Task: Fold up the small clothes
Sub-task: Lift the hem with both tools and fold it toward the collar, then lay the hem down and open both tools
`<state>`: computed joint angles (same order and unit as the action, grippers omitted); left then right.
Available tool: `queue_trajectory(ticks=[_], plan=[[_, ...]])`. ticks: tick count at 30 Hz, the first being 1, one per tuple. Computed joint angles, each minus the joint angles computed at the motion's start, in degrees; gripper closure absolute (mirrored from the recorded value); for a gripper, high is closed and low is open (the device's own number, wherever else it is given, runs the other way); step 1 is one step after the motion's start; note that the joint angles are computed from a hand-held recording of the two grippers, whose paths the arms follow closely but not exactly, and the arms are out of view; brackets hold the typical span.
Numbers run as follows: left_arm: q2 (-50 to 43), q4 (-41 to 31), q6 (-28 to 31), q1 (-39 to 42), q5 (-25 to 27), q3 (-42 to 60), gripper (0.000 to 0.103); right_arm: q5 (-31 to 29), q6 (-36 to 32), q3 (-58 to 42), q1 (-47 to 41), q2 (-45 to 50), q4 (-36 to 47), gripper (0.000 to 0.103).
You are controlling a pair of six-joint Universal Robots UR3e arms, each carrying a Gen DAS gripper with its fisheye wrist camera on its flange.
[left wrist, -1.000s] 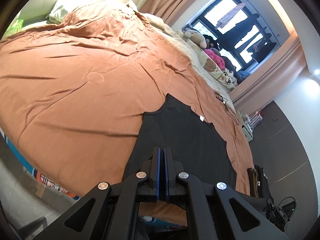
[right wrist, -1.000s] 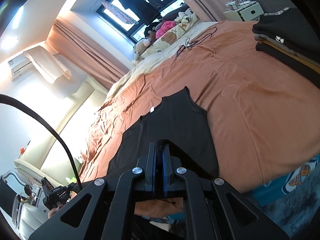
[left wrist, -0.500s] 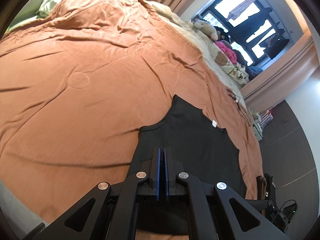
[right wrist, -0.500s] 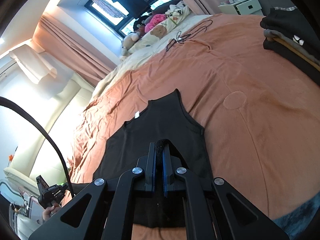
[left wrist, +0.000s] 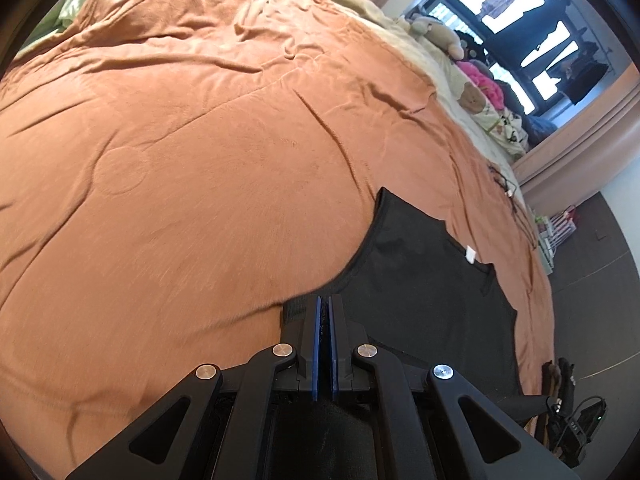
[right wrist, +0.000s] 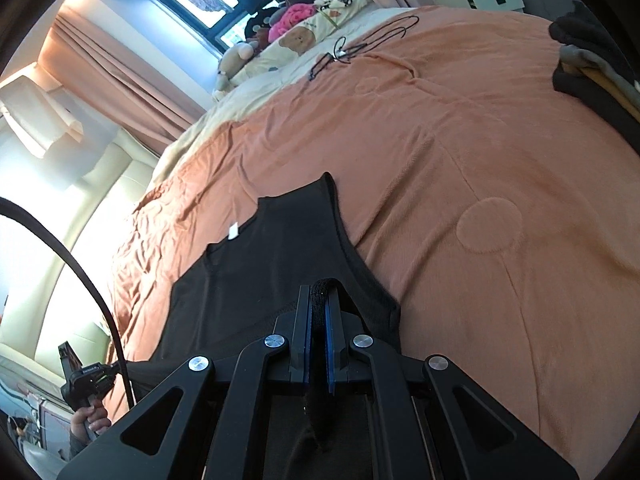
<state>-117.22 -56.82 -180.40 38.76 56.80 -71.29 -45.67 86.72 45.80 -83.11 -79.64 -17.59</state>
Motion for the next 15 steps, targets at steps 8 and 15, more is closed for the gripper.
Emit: queue_trajectory(ticks=[8,15], plan=[[-12.6,-5.6,-1.1,-5.1,6.6,18.6,0.098,2.2,14.9,5.8,10.1,-0.5,-18.4,0.099],[-11.8,-3.6,4.1,-5.6,9.8,18.6,0.03,1.6,15.5,3.4,11.8,-0.8,-20.3,0.034]])
